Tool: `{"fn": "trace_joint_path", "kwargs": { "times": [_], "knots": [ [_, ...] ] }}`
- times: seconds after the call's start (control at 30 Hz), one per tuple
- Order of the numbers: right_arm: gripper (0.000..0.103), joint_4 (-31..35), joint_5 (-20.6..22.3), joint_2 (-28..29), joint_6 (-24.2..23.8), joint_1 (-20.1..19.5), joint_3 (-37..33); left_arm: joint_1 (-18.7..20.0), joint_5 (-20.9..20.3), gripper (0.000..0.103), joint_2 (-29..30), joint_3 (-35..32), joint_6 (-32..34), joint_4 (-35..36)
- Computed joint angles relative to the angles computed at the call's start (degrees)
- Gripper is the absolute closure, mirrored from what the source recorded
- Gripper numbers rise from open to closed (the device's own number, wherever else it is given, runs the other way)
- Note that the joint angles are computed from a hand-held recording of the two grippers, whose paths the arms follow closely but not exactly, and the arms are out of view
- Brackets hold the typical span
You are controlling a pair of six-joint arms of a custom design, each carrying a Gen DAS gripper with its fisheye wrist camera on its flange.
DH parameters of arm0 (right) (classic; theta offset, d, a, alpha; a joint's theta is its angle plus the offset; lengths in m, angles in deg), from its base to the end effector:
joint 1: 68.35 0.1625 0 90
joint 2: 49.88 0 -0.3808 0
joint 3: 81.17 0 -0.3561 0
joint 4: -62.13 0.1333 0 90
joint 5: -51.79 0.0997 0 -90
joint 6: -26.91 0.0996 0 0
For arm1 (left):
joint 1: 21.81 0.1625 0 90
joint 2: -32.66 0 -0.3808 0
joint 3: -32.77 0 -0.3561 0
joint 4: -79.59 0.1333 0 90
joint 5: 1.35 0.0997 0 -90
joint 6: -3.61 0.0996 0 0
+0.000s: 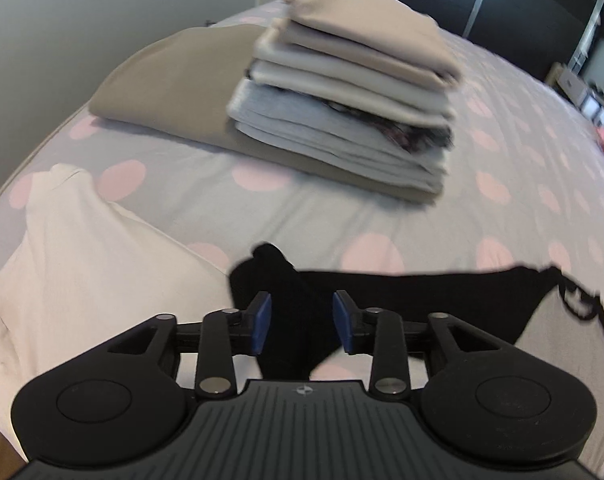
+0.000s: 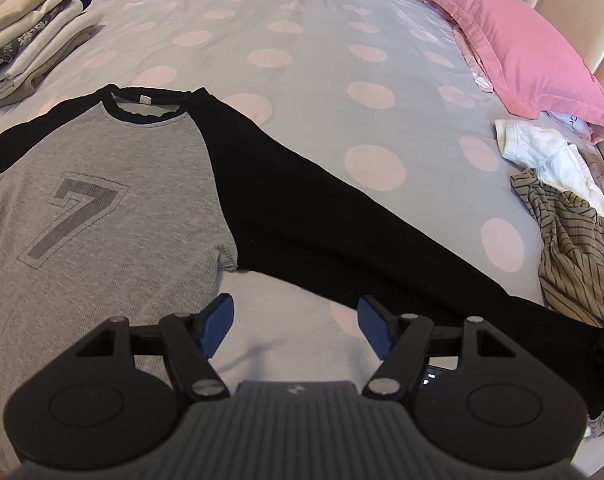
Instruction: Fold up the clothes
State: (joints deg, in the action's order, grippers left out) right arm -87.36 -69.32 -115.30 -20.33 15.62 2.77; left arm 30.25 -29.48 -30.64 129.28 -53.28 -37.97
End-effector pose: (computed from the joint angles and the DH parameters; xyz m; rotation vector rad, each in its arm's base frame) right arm 0.0155 -0.6324 0.3967 0.5879 -2.2459 0.4830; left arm -0.1721 -0.5805 0.2511 -0.2965 2.1699 -0.8929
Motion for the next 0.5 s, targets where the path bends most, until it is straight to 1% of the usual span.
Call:
{"fn": "trace_joint_path", "kwargs": {
  "times": [0.07, 0.2, 0.23, 0.3, 0.37, 0.5],
  "knots": [
    [0.032, -0.13, -0.04, -0.10, 0.17, -0.07, 0.05, -0.20, -0.16, 0.064, 1.60, -1.02, 0.48, 2.29],
    [0.032, -0.88, -0.41, -0.25, 0.31, -0.38, 0.08, 0.29, -0.71, 0.064, 5.30, -4.22, 1.95, 9.48],
    [0.032, -1.04, -0.52, -0.27, 0.36, -0.47, 0.06, 0.28, -0.18, 0.063, 6.19, -4.86, 2.62, 11.27],
    [0.032, -1.02, -0.90, -0.13, 0.82, -0.70, -0.25, 0.05, 0.96, 0.056, 7.75, -5.63, 4.82, 14.44],
    [0.032, -0.80, -1.47, 0.15, 1.16, -0.77, -0.53, -0.07, 1.81, 0.056, 9.33, -6.53, 6.70, 18.00],
    [0.031, -0.28, -2.12, 0.54, 1.23, -0.90, -0.84, 0.56, 3.25, 0.056, 11.88, -8.50, 5.73, 25.74]
  ]
}}
